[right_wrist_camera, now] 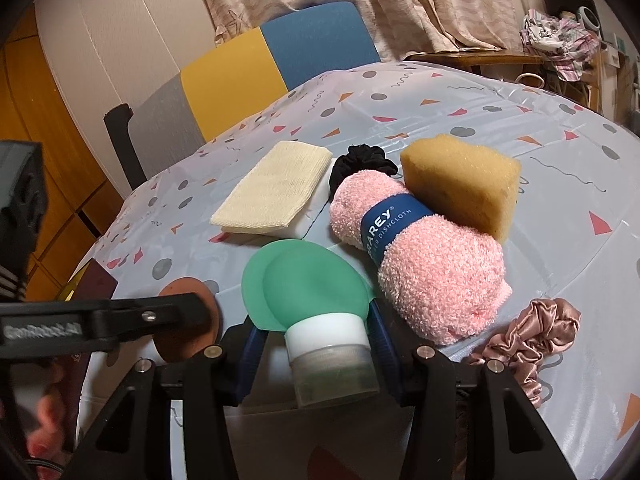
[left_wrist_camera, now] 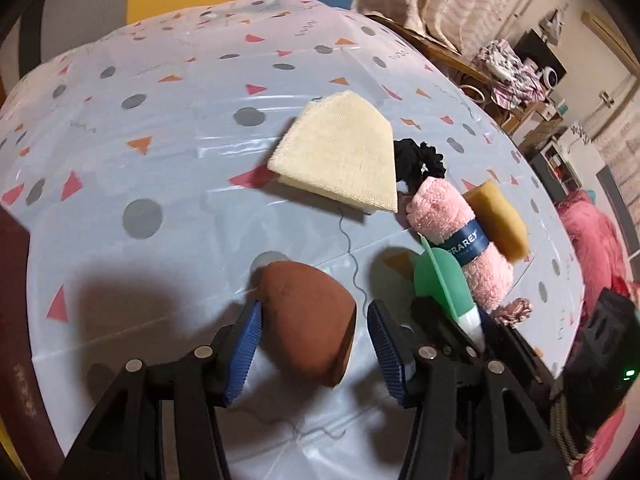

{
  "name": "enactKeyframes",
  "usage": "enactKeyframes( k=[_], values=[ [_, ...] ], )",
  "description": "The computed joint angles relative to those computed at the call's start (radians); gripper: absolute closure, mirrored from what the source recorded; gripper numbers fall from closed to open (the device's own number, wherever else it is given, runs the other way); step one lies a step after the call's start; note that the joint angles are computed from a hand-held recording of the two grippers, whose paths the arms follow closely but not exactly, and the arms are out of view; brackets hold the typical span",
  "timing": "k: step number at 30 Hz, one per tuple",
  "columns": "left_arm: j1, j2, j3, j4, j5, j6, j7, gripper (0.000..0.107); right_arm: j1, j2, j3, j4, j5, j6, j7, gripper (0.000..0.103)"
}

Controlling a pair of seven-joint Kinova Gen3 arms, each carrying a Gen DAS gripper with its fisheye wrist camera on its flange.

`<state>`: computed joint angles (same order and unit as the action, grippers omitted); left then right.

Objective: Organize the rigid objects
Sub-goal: 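Grasp the brown makeup sponge with the left tool and carry it over the tray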

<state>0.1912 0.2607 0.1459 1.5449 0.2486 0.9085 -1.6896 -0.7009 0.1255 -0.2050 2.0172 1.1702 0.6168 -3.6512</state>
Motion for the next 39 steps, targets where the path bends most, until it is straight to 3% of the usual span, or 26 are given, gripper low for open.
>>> enactKeyframes(
  k=[3,6,21,27,39],
  values=[
    [0.006,-0.004,-0.002,0.03,-0.011,-0.042,0.001,0.063,0.001,-0.001,0.001,0.003,0.007,-0.004,-0.009,0.052],
    [-0.043,-0.027,0.008,0.074,0.064,-0.071,-0.068,0.065,0.001,0.0,0.0,0.003,0.008,-0.002,-0.01,0.052],
    [-0.128,-0.199,-0.057,0.228,0.185,-0.108,-0.201,0.066,-0.014,0.016,0.001,-0.029,-0.04,0.04,0.055,0.052],
    [-0.178,-0.283,-0.119,0.271,0.256,-0.078,-0.268,0.066,-0.025,0.023,0.003,-0.044,-0.061,0.064,0.085,0.052],
    [-0.329,-0.38,-0.294,0.31,0.299,0.0,-0.395,0.066,-0.038,0.035,0.009,-0.068,-0.097,0.095,0.138,0.051]
  ],
)
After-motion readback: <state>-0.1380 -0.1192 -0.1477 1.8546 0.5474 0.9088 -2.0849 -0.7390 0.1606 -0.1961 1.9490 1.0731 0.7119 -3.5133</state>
